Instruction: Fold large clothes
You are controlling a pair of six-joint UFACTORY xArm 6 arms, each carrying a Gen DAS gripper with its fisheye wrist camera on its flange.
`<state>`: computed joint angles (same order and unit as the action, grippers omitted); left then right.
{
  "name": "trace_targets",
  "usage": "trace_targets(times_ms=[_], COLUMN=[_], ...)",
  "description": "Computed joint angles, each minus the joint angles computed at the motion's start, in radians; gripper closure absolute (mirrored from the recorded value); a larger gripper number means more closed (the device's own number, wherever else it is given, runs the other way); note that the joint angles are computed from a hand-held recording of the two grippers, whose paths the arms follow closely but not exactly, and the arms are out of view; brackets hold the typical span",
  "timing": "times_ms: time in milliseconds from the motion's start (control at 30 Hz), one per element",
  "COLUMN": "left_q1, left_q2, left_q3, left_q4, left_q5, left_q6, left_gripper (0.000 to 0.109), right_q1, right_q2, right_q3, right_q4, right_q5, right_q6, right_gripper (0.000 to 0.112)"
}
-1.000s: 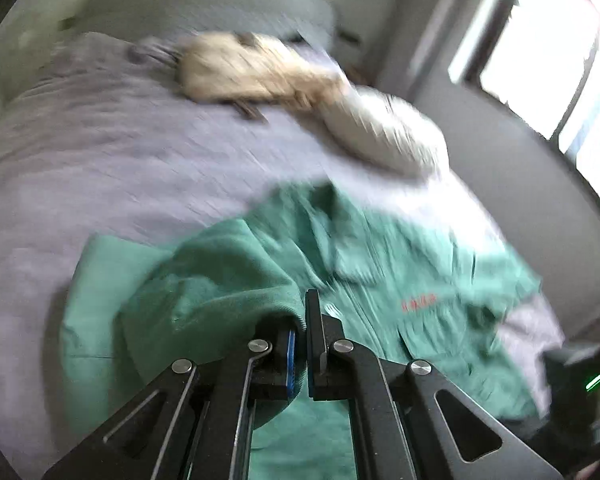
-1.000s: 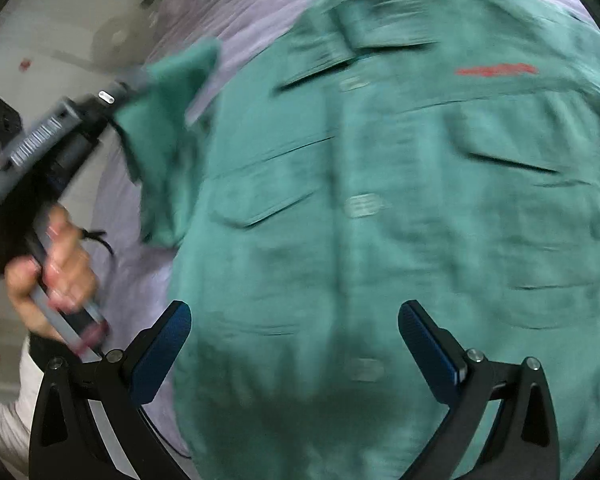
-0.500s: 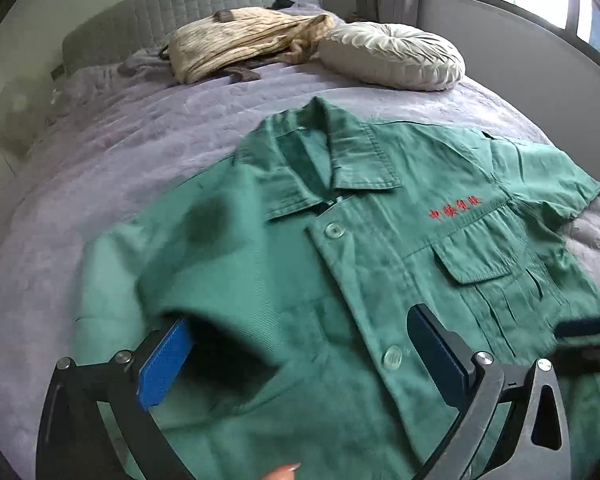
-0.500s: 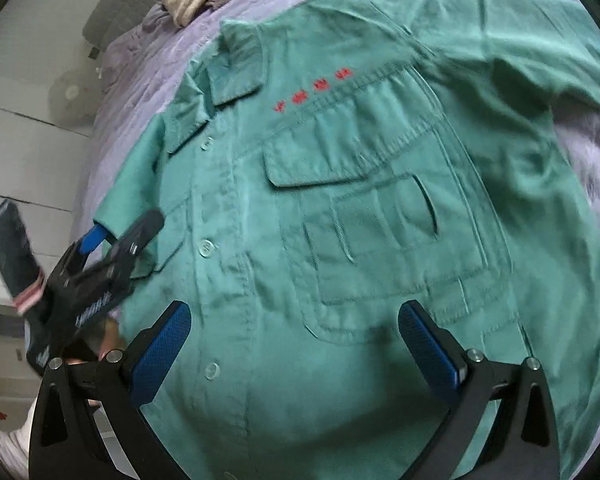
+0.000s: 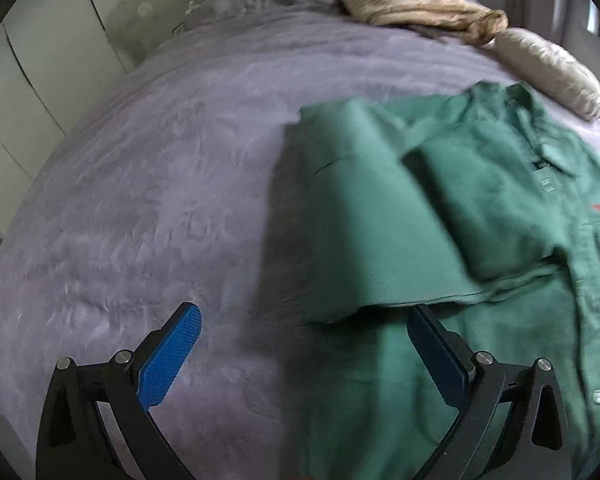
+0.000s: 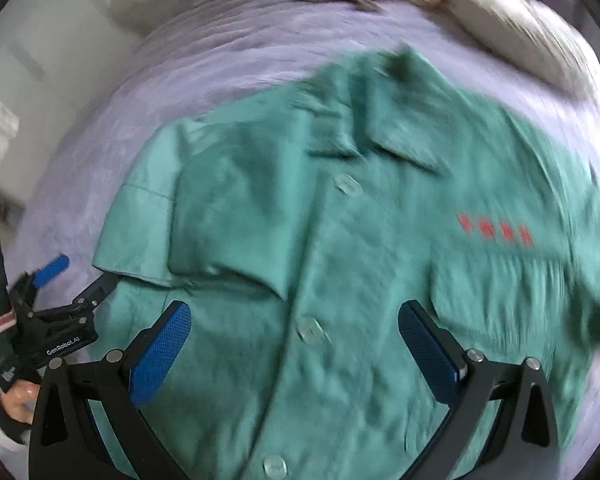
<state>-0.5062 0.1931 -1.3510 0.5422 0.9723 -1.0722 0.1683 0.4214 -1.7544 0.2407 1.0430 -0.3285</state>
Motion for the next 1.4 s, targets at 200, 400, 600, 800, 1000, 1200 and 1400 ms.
trace_targets(times_ms=[200,400,600,800,1000,1200,1400], left_q1=[0.038,0.064,0.08,0.071,0.079,0.083,0.07], left_q2=[0.041,0.051,0.051,0.05,0.041,0.002,-0.114], left_q3=[0.0,0.022,0.046,0.051,0.057,0.061,0.121], left_q4=[-0.003,0.003,0.021,0.034,0.013,-0.047,-0.09], left_q5=[-0.036,-0.027,-0.053,-0.047,-0.057,-0.063,-0.09], left_q6=[-0.043,-0.108,-0.12,-0.123,-0.095,0.022,0.132], left_gripper=[0.006,0.006,0.006,0.006,0.006,0.006,0.006], right_q1=[0.138,0.179,0.092,-0.098,-0.286,-0.287,-0.065], right_q2=[0.057,0.167,0.086,0.072,0.083,0.04,0.024], right_q3=[0.01,-0.056,-0.025,-0.035,0.024,0.045,-0.012], right_q4=[-0.232,-0.366,-0.148,0.113,0.527,0.557,0.094], right_q5=[-0.155,-0.194,-0.232,-0.189,-0.068,-0.034,-0.18], right_q6=[-0.091,-0.031,0.018,0.232,0.301,0.215,0.043], right_gripper=[0.009,0.052,0.104,0.104,0.025,0.016,0.016])
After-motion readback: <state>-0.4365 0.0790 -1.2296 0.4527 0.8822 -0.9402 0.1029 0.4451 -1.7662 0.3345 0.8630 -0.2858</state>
